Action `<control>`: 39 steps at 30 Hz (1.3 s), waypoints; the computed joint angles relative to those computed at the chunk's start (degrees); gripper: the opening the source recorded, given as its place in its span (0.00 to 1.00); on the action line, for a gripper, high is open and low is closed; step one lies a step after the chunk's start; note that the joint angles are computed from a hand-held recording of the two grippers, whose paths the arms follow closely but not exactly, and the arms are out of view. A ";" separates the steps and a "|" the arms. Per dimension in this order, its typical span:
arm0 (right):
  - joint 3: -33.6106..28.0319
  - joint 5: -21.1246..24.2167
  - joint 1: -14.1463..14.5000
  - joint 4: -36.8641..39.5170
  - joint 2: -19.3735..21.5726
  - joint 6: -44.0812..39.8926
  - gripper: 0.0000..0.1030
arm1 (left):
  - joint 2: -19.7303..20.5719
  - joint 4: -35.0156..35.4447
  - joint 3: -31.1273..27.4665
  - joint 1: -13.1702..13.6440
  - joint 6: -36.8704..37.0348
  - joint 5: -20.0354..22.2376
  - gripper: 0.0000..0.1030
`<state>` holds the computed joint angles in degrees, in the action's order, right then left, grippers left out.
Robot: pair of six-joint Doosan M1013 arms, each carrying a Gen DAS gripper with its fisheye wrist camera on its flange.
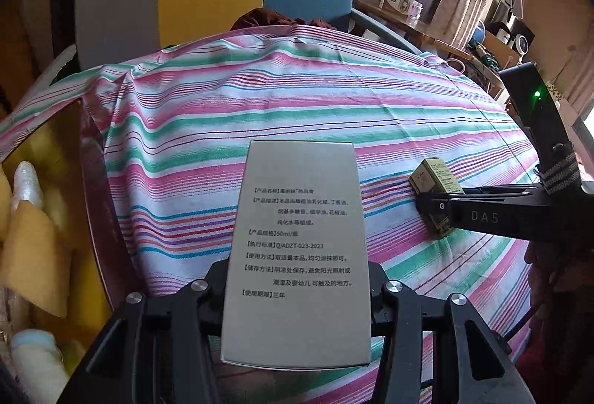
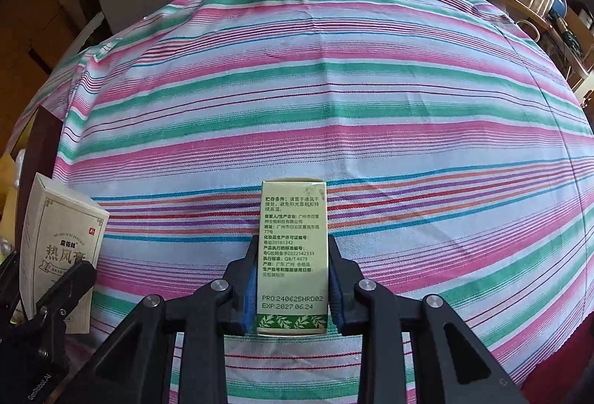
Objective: Organize objects
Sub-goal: 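Carry the white box toward the tray with the left gripper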
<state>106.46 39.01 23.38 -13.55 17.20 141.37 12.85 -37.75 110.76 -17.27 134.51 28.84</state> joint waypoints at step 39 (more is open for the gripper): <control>-0.13 2.70 3.79 -14.14 0.41 4.63 0.29 | -7.57 -12.59 5.30 11.06 9.76 -2.54 0.49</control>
